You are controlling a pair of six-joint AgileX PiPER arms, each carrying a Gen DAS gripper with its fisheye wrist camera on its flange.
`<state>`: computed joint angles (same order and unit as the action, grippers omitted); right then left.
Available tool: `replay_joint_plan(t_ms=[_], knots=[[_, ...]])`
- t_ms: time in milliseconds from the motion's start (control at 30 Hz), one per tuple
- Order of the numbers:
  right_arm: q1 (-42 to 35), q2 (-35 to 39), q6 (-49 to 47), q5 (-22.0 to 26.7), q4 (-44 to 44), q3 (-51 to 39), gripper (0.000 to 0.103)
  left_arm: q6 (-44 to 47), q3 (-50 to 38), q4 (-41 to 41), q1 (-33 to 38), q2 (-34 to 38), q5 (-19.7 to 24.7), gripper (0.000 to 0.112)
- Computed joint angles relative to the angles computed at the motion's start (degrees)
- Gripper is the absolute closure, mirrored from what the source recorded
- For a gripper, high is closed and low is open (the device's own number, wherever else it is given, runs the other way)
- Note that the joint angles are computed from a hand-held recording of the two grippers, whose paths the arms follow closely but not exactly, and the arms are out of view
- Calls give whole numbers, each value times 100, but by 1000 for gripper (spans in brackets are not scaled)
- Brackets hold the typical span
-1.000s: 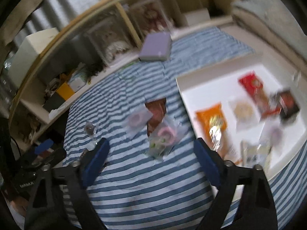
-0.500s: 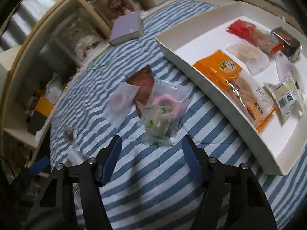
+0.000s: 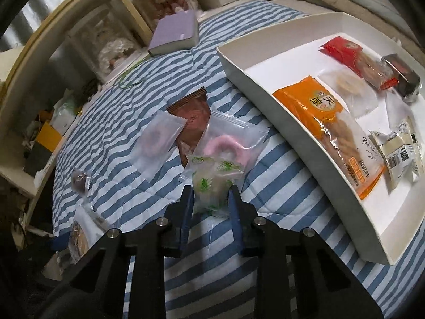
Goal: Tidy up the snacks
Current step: 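Grasp the patterned square cake bag with the left tool while the right tool grasps the green-speckled candy bag, then carry the square cake and candy bag into the white tray and release both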
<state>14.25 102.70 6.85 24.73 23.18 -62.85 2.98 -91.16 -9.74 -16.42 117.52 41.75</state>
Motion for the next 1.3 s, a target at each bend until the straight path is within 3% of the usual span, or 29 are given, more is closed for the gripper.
replay_joint_plan(t_ms=[100,233,400,767,1067,1300], knots=[[-76,-99,-209,89,155,66,76,-217,-38,-14,-37,-3,83,26],[-134,-316,-290,150,72,182,76,-969,-144,408,-163,23,300,47],[-201,-625,-495,231,-6,294,76,-1584,-32,309,-228,-115,284,49],[-411,-1246,-1490,565,378,419,76,-3119,1094,1342,-767,-1254,-660,51],[-858,-1552,-2759,1318,896,5,76,-4841,1471,2637,-1311,-2199,-539,51],[-1599,-1526,-3967,2289,1451,-748,76,-5866,1372,3631,-1822,-2634,-112,51]])
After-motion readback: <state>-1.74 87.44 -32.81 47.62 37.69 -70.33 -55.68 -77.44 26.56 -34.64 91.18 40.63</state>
